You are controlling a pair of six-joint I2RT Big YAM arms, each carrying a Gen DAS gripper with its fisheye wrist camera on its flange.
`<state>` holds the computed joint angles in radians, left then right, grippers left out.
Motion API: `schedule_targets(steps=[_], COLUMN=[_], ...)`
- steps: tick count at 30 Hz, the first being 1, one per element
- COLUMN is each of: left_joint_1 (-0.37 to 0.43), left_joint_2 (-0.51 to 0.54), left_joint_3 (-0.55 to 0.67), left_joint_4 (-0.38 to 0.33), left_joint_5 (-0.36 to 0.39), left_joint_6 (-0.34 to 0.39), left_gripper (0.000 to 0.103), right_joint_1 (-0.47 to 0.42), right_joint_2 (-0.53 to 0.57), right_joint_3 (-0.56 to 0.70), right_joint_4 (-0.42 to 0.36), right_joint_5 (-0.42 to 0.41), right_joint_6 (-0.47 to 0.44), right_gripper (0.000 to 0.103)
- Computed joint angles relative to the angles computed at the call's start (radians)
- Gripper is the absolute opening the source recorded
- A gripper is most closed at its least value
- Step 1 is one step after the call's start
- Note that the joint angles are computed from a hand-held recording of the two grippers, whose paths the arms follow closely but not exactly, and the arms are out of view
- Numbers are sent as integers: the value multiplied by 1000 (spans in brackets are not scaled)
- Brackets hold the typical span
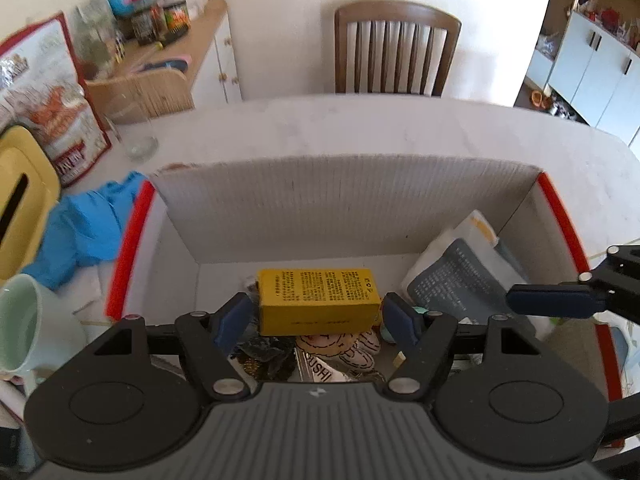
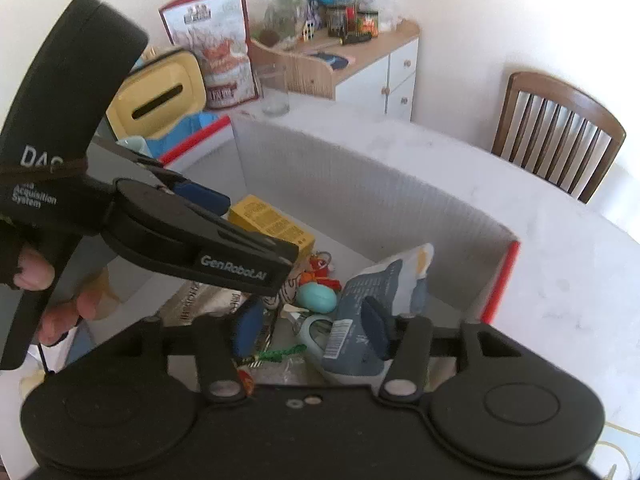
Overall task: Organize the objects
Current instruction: 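Lower into the box and open the left gripper while the right gripper releases the dispenser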
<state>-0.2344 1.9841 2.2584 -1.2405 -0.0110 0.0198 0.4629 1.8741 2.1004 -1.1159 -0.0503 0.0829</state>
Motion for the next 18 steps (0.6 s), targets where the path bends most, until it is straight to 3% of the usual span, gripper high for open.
schedule_targets(steps=[7, 11, 18], left_joint_1=[-10, -25, -37], left_joint_2=[-103, -178, -298], left_joint_3=[-112, -198, -318], left_joint_4=[90, 163, 250], left_joint_5=[-23, -72, -79], left_joint_6=[-34, -35, -51], left_gripper=[73, 73, 81], right_joint_1=[-8, -7, -7], right_joint_2=[-92, -146, -235], right_joint_3=[-81, -131, -213], right_joint_4=[50, 85, 149], right_joint_5=[-20, -21, -24], right_joint_6=[11, 14, 18], right_gripper=[59, 62, 70])
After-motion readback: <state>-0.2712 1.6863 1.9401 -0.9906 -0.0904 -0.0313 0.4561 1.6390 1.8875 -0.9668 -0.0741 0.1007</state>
